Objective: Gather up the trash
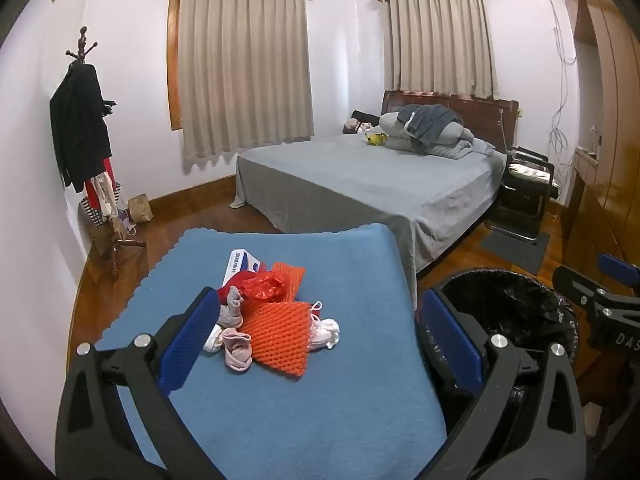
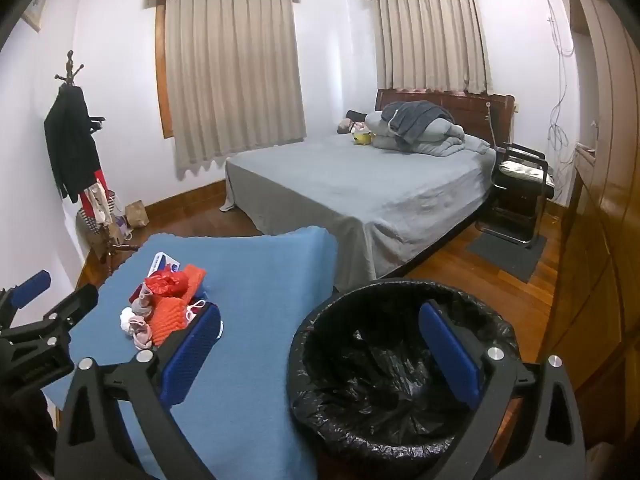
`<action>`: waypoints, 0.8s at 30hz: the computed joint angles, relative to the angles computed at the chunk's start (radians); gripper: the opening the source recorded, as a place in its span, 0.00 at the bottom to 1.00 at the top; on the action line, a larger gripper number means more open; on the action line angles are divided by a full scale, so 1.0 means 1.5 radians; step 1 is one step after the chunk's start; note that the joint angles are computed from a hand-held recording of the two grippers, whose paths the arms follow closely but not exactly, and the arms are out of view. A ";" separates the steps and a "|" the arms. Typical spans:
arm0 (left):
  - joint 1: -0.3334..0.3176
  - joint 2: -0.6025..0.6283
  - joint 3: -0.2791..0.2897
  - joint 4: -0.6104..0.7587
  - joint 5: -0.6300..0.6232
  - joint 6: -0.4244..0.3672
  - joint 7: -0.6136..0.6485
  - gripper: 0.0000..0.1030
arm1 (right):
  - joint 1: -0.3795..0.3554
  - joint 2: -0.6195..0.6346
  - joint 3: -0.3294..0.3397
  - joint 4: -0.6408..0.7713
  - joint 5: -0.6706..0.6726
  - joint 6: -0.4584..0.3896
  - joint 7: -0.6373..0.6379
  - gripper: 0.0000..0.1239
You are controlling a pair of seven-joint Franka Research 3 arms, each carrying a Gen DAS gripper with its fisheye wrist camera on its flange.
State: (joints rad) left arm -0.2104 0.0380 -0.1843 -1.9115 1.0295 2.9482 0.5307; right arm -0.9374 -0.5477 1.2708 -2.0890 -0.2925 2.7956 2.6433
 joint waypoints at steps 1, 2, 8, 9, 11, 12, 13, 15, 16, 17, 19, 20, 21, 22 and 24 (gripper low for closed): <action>0.000 0.000 0.000 0.001 0.002 -0.001 -0.002 0.95 | 0.000 -0.003 0.000 -0.001 0.000 0.002 0.003 0.78; 0.000 0.000 0.000 0.001 0.002 -0.001 -0.003 0.95 | 0.000 -0.003 0.000 -0.001 0.000 0.002 0.002 0.78; -0.001 0.002 0.000 0.003 0.004 -0.004 -0.005 0.95 | -0.004 0.002 0.003 0.001 -0.001 0.001 0.000 0.78; -0.002 0.009 0.001 0.012 0.007 -0.003 -0.008 0.95 | -0.003 -0.002 0.001 -0.002 0.000 0.004 0.003 0.78; -0.002 0.006 0.004 0.007 0.013 0.000 -0.013 0.95 | -0.004 -0.010 0.002 -0.001 0.000 0.004 0.005 0.78; -0.002 0.006 0.004 0.007 0.012 0.000 -0.013 0.95 | -0.005 -0.010 0.003 -0.001 0.001 0.005 0.004 0.78; -0.002 0.007 0.004 0.008 0.011 0.000 -0.011 0.95 | -0.006 -0.010 0.004 0.000 0.003 0.005 0.003 0.78; -0.002 0.009 0.004 0.009 0.008 -0.001 -0.008 0.95 | -0.010 -0.011 0.007 0.000 0.005 0.007 0.001 0.78; -0.003 0.009 0.004 0.010 0.007 -0.001 -0.007 0.95 | -0.012 -0.011 0.009 0.001 0.007 0.007 0.000 0.78; -0.003 0.009 0.004 0.010 0.007 -0.002 -0.007 0.95 | -0.014 -0.012 0.010 0.001 0.009 0.007 -0.002 0.78; -0.003 0.006 0.005 0.006 0.010 0.000 -0.011 0.95 | -0.018 -0.013 0.013 0.003 0.014 0.008 -0.005 0.78; -0.003 0.006 0.004 0.006 0.008 0.000 -0.009 0.95 | -0.019 -0.014 0.014 0.003 0.016 0.008 -0.007 0.78; -0.003 0.006 0.004 0.006 0.007 0.000 -0.009 0.95 | -0.019 -0.015 0.014 0.003 0.019 0.007 -0.009 0.78; -0.003 0.006 0.004 0.006 0.007 -0.001 -0.008 0.95 | -0.021 -0.017 0.015 0.003 0.021 0.008 -0.010 0.78; -0.003 0.006 0.004 0.006 0.006 0.000 -0.008 0.95 | -0.023 -0.019 0.017 0.004 0.026 0.008 -0.014 0.78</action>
